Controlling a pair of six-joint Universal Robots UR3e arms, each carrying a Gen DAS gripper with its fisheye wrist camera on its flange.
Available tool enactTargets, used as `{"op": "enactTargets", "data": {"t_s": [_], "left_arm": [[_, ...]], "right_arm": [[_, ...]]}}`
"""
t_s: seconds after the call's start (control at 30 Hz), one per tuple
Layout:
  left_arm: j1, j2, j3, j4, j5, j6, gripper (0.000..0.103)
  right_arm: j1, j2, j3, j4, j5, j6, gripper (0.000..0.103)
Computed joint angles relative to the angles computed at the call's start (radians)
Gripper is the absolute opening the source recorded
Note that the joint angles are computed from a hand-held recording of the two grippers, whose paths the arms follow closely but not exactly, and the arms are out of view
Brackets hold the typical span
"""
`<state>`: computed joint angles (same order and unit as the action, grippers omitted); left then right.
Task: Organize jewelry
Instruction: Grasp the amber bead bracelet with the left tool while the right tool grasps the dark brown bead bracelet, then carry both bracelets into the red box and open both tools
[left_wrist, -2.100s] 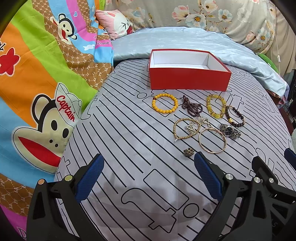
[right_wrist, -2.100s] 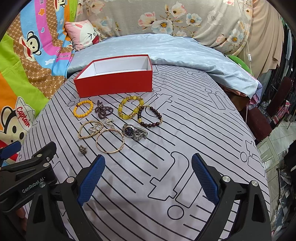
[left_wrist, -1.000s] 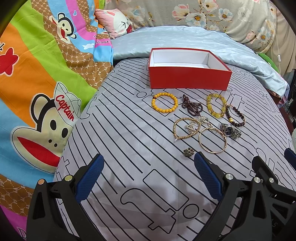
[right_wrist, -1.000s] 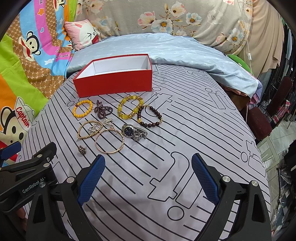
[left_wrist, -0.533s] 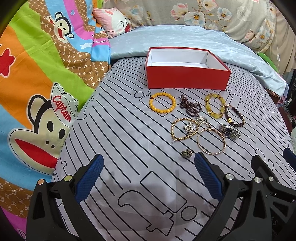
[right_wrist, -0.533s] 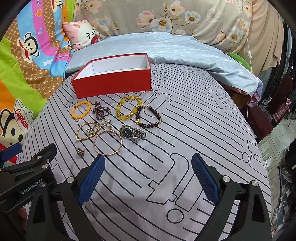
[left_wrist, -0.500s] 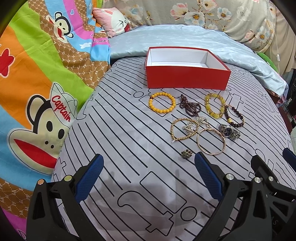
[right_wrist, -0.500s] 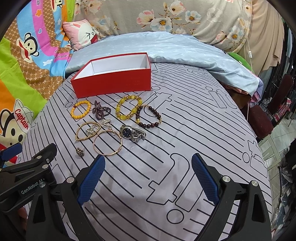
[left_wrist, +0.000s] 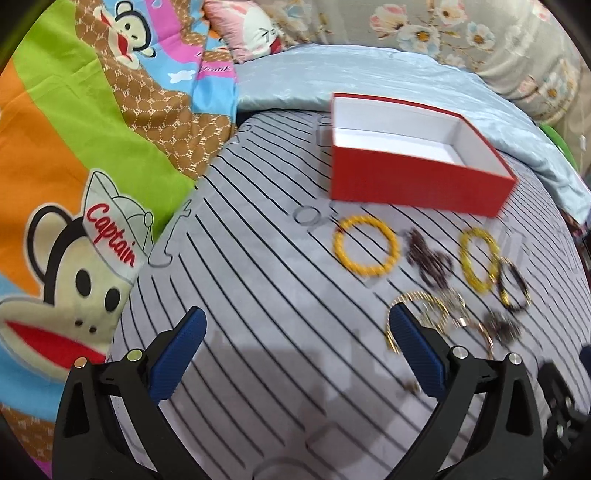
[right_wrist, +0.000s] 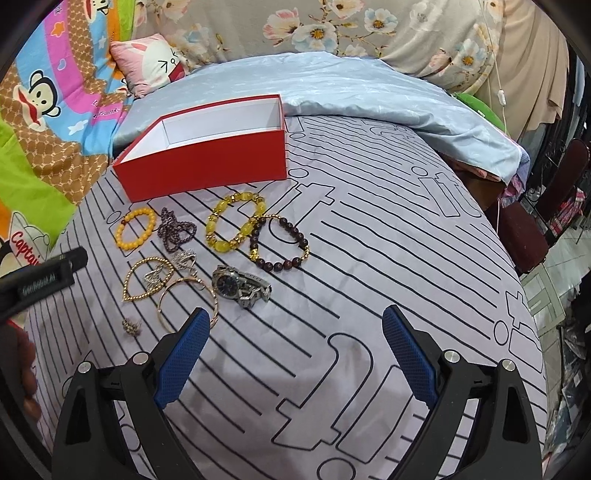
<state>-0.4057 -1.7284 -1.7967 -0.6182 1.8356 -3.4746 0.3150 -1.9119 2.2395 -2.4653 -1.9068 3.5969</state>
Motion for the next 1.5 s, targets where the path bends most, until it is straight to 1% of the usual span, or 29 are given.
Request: {"op": "enactTargets", "data": {"t_s": [0.1,0.23,0.3,0.43,0.47,0.5,0.57,0.63,0.67,0.7,0.73,0.77,0.8,0.83,0.9,0.97,1.0,1.07,1.17,1.23,1.27,1.3,1.33,1.5], "left_arm": [[0.033,-0.070,0.058,0.014,-0.025,0.015,0.097],[0.046,-0.183,0.157,0.011,-0.034,0.025,0.095],[0.051,-0.224,0.195,0.004,-0.053,0.036,0.087],[0.047,-0.290,0.255,-0.006,-0.074,0.044,0.078],[0.049,-0.301,0.264,-0.010,-0.085,0.048,0.070],[0.052,-0.313,0.274,-0.015,-0.098,0.052,0.066],[0.048,-0.325,0.277,-0.002,-0.094,0.051,0.065],[0.050,-0.332,0.288,0.000,-0.104,0.053,0.062],[0.053,-0.335,0.292,0.001,-0.112,0.054,0.058],[0.055,-0.336,0.294,0.005,-0.120,0.057,0.052],[0.056,-0.338,0.298,0.005,-0.125,0.060,0.049],[0.059,-0.339,0.300,0.006,-0.135,0.065,0.043],[0.063,-0.337,0.300,0.007,-0.148,0.071,0.035],[0.066,-0.336,0.303,0.005,-0.164,0.075,0.030],[0.078,-0.334,0.306,0.002,-0.204,0.085,0.013],[0.083,-0.332,0.307,-0.003,-0.234,0.093,0.007],[0.085,-0.332,0.309,-0.005,-0.246,0.096,0.007],[0.088,-0.332,0.314,-0.011,-0.260,0.096,0.007],[0.092,-0.319,0.306,-0.012,-0.284,0.094,0.007],[0.093,-0.307,0.298,-0.012,-0.293,0.093,0.007],[0.096,-0.300,0.293,-0.012,-0.299,0.094,0.007],[0.096,-0.294,0.287,-0.010,-0.300,0.093,0.007],[0.097,-0.287,0.281,-0.008,-0.304,0.093,0.007],[0.103,-0.235,0.245,0.001,-0.326,0.098,0.007]], "right_arm": [[-0.028,0.022,-0.001,-0.020,0.018,-0.019,0.092],[-0.061,0.059,-0.009,-0.043,0.035,-0.042,0.092],[-0.083,0.074,-0.011,-0.057,0.046,-0.053,0.092],[-0.127,0.105,-0.020,-0.080,0.071,-0.076,0.092],[-0.136,0.116,-0.026,-0.086,0.073,-0.083,0.092],[-0.141,0.127,-0.029,-0.096,0.076,-0.088,0.091],[-0.159,0.152,-0.041,-0.114,0.085,-0.105,0.089],[-0.175,0.174,-0.049,-0.130,0.097,-0.117,0.084],[-0.184,0.187,-0.055,-0.135,0.106,-0.122,0.082],[-0.193,0.201,-0.061,-0.142,0.116,-0.127,0.079],[-0.204,0.213,-0.065,-0.149,0.128,-0.134,0.074],[-0.214,0.227,-0.071,-0.153,0.143,-0.142,0.072],[-0.218,0.239,-0.077,-0.155,0.150,-0.144,0.069],[-0.223,0.251,-0.080,-0.164,0.156,-0.148,0.065],[-0.231,0.276,-0.091,-0.175,0.166,-0.162,0.061],[-0.241,0.297,-0.098,-0.183,0.174,-0.174,0.056],[-0.248,0.305,-0.101,-0.185,0.183,-0.180,0.051],[-0.256,0.318,-0.105,-0.189,0.191,-0.187,0.044],[-0.257,0.331,-0.105,-0.206,0.185,-0.198,0.039],[-0.261,0.333,-0.105,-0.212,0.190,-0.205,0.029],[-0.264,0.332,-0.104,-0.215,0.196,-0.209,0.025],[-0.269,0.328,-0.099,-0.217,0.203,-0.211,0.014],[-0.273,0.324,-0.099,-0.212,0.211,-0.212,0.007],[-0.283,0.283,-0.085,-0.192,0.231,-0.210,0.007]]}}
